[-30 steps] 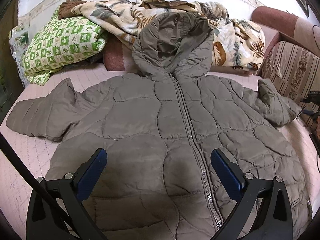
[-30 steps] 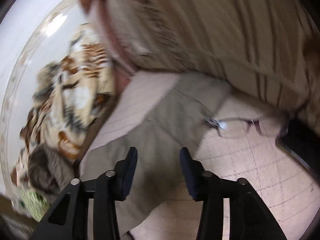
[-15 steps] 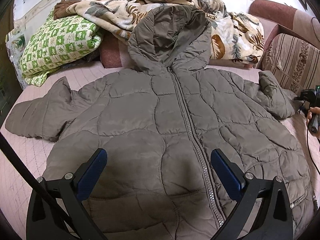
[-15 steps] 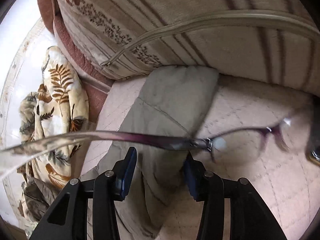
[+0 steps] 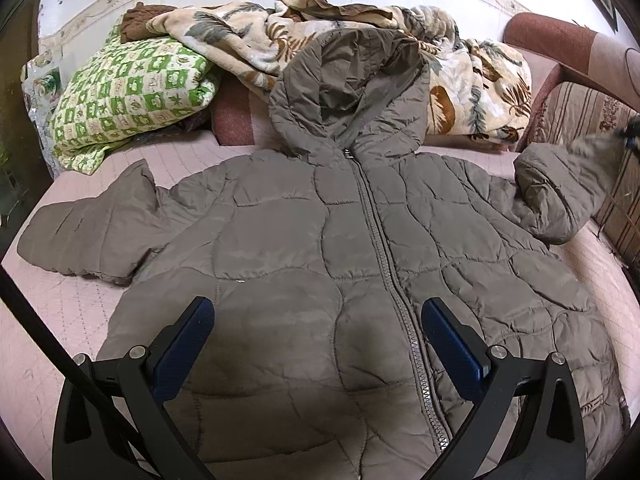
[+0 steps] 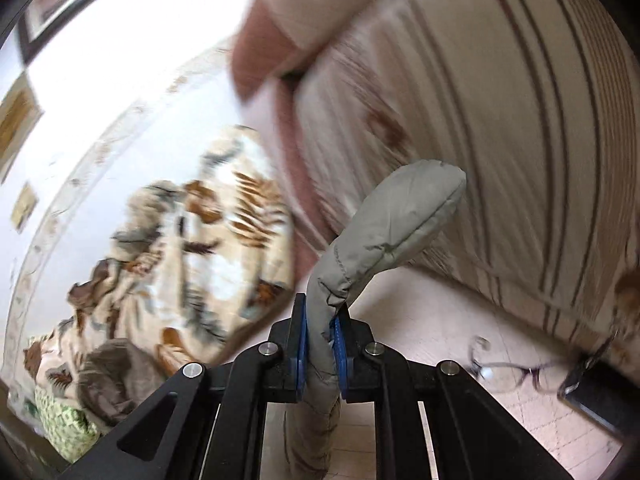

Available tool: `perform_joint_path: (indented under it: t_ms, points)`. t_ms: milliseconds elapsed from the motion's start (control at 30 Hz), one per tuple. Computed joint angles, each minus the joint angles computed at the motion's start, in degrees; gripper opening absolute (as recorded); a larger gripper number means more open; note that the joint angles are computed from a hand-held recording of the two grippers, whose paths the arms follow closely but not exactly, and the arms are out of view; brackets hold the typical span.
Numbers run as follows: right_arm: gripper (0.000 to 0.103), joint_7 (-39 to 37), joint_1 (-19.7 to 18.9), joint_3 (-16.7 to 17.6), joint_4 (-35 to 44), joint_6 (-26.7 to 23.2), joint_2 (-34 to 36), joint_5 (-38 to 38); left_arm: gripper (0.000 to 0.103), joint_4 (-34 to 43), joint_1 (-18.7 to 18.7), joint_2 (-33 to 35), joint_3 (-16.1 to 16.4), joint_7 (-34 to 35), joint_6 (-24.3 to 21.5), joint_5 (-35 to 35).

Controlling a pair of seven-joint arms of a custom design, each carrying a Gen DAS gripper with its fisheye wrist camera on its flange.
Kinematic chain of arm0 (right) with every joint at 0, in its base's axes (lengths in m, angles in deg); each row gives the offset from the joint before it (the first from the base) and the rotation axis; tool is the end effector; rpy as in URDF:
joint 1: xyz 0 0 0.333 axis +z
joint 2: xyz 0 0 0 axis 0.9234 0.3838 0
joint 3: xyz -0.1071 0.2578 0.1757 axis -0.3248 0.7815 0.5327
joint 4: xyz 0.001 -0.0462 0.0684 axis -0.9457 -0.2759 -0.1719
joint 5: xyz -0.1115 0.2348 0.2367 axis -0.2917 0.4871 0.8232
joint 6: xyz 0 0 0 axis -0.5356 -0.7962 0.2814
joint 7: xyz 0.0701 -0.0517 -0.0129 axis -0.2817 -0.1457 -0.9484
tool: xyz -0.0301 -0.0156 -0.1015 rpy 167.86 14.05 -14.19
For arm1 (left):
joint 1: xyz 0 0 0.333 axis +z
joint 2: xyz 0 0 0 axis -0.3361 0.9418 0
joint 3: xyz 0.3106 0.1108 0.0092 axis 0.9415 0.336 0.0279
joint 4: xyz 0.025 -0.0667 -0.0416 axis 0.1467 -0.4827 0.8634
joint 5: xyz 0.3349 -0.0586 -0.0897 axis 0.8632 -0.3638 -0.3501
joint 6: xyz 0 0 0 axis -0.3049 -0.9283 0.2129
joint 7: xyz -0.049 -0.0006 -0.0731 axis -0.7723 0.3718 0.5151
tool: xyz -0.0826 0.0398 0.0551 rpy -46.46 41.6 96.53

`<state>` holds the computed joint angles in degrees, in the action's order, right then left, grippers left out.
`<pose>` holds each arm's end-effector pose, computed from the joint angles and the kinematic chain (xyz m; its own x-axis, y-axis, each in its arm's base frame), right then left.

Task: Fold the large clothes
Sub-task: 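Fold the sleeve and jacket side across the body, release right tool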

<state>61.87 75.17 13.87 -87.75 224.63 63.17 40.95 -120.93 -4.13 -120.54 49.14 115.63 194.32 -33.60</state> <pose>0.5530 -0.0027 0.5289 -0.1970 -0.8333 -0.5165 -0.4116 0.5485 -0.7278 0.3295 -0.0073 0.4507 0.1871 -0.9823 0.0134 -0.6675 -0.1371 -0.7319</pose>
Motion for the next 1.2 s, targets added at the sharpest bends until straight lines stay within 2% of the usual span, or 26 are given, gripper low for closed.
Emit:
perform_joint_path:
  t_ms: [67, 200, 267, 400, 567, 600, 733, 867, 967, 1000, 1067, 1100, 1133, 1200]
  points:
    - [0.013, 6.1, 1.2, 0.3, -1.2, 0.6, -1.9, -8.1, 0.103, 0.0, -0.2, 0.0, 0.7, 0.2, -0.1, -0.2]
    - [0.013, 10.0, 3.3, 1.7, -2.6, 0.3, -5.0, -15.4, 0.103, 0.9, 1.0, 0.9, 0.5, -0.1, 0.0, -0.5]
    - [0.013, 13.5, 4.7, 1.9, -3.2, -0.7, -6.0, -20.0, 0.103, 1.3, 2.7, 1.4, -0.6, -0.6, 0.4, -0.5]
    - [0.013, 13.6, 8.7, 2.8, -2.8, -2.0, -7.2, -23.6, 0.103, 2.7, 7.7, 2.2, -3.0, -1.4, 1.0, 0.1]
    - [0.013, 20.0, 12.5, 4.7, -2.9, -3.3, -6.1, -36.7, 0.103, 3.1, 3.7, 2.0, 4.8, -0.6, 0.2, -1.5]
    - [0.013, 19.0, 13.1, 4.8, -2.5, -4.0, -5.6, -36.9, 0.103, 3.0, 3.6, 1.7, 5.4, -0.4, 0.1, -1.7]
    - [0.013, 26.4, 15.9, 6.3, -3.0, -3.9, -3.4, -49.6, 0.103, 3.1, 5.7, 1.0, 5.1, -0.2, -0.4, -2.0]
    - [0.013, 40.3, 20.6, 4.1, -4.0, -4.3, -0.7, -69.6, 0.103, 3.6, 6.2, 0.9, 7.0, 0.3, -0.9, -2.6]
    - [0.013, 48.8, 25.5, 0.6, -3.9, -5.0, 1.5, -82.5, 0.103, 4.4, 7.6, 1.2, 8.5, 0.0, -2.3, -3.5]
    - [0.013, 53.3, 28.8, -2.5, -3.3, -5.6, 2.7, -88.8, 0.103, 4.4, 7.7, 1.3, 9.1, -0.2, -2.8, -3.9]
    - [0.013, 58.3, 32.8, -6.0, -2.1, -6.8, 5.2, -96.8, 0.103, 4.6, 7.9, 1.7, 10.8, -0.5, -3.7, -4.8]
    - [0.013, 61.8, 35.5, -8.9, -1.6, -5.3, 6.8, -101.5, 0.103, 4.7, 7.5, 1.9, 11.9, -0.4, -4.3, -5.3]
    - [0.013, 62.6, 36.8, -9.8, -0.9, -5.9, 8.4, -103.2, 0.103, 4.7, 7.2, 1.9, 12.8, -0.2, -4.6, -5.6]
    - [0.013, 62.0, 36.2, -8.1, -0.4, -6.6, 10.6, -102.8, 0.103, 4.7, 8.6, 2.0, 12.4, -0.3, -5.0, -5.6]
